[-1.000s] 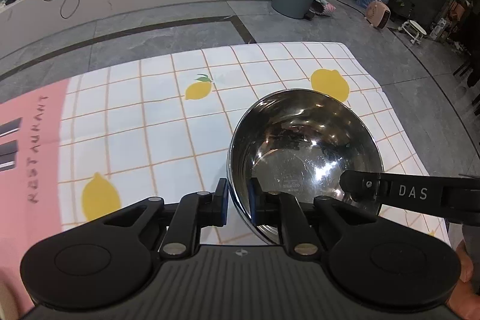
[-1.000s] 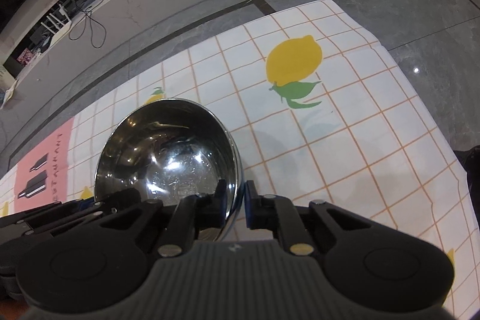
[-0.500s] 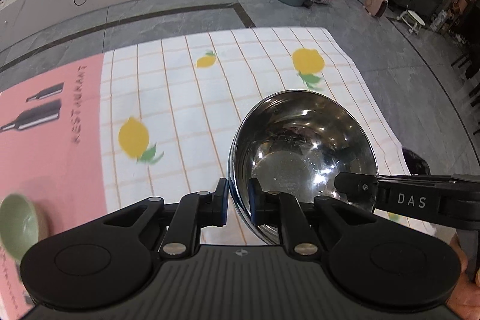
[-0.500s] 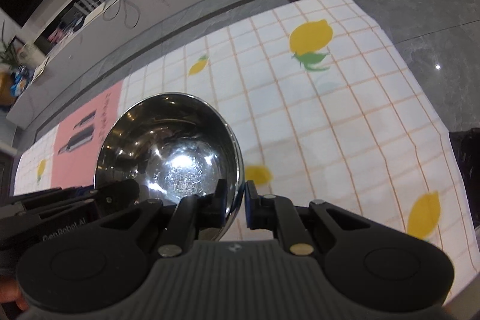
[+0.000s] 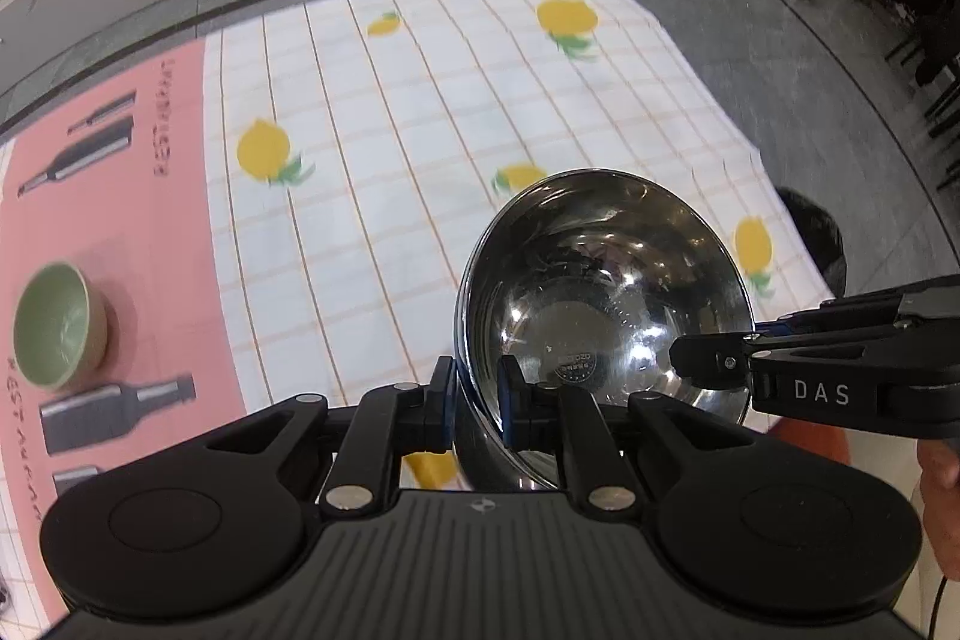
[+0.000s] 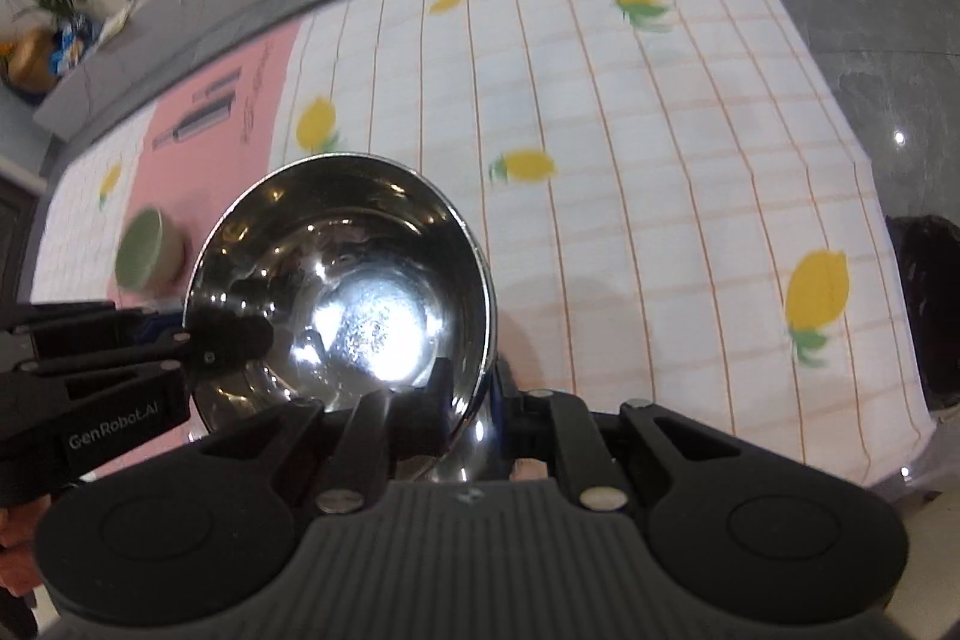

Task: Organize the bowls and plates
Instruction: 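Carry the blue bowl with both grippers toward the orange bowl and plates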

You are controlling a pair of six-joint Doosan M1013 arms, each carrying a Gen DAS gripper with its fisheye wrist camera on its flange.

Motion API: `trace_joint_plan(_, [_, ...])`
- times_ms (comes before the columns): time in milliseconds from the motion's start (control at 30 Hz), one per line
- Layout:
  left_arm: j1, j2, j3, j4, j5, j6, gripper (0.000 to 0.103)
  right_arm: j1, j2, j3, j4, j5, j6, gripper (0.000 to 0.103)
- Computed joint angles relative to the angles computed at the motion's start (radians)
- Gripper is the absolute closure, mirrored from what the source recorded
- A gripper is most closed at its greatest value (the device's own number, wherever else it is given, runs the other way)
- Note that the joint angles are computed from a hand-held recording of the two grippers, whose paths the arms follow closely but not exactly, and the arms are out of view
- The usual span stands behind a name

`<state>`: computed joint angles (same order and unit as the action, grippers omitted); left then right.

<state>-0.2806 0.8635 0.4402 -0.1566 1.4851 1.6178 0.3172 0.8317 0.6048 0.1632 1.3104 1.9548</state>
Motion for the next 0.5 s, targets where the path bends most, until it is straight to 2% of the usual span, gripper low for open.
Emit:
trace_joint_plan(233, [0.002, -0.038, 0.096, -0.008, 0.000, -0.011, 0.088, 0.005, -0.007, 0.045, 0.023, 0.029, -0.008, 0.093])
trace_joint_plan(500, [-0.008, -0.044, 0.123, 0.014, 0.019, 0.011, 0.087, 0.014, 0.001, 0.038, -0.005, 0.054, -0.026, 0.093])
